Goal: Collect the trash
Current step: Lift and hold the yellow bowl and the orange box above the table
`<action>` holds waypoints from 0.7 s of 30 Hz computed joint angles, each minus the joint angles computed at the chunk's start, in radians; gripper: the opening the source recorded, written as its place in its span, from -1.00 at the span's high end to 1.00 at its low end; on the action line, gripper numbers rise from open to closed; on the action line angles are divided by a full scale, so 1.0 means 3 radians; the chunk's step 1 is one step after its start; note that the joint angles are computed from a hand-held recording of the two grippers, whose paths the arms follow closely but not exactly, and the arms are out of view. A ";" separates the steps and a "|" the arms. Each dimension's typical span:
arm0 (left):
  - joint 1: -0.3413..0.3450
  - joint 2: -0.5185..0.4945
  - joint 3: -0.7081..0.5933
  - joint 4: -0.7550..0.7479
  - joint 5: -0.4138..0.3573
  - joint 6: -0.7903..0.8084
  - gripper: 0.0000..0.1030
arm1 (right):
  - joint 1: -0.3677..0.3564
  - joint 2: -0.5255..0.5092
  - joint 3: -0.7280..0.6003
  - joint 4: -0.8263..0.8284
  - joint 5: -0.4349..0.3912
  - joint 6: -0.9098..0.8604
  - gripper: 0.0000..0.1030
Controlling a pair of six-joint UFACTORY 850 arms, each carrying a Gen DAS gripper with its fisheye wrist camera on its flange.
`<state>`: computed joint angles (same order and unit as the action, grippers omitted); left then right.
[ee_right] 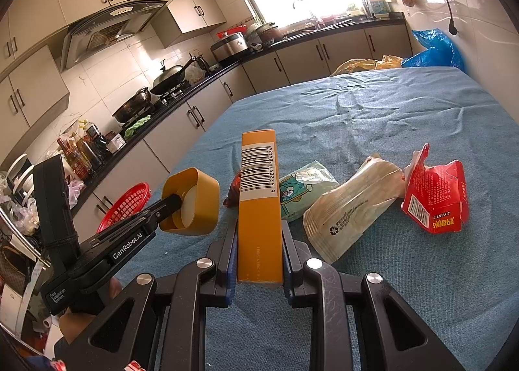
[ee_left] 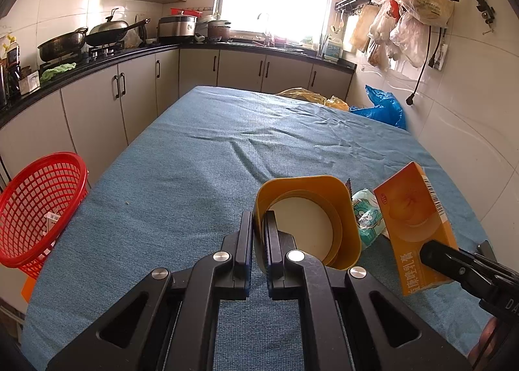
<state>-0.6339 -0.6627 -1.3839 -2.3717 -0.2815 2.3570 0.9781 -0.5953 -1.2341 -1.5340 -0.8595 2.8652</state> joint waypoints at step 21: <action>0.0013 -0.0013 -0.0011 -0.0009 -0.0001 0.0014 0.88 | 0.0004 0.0000 0.0001 -0.0002 -0.0007 0.0003 0.53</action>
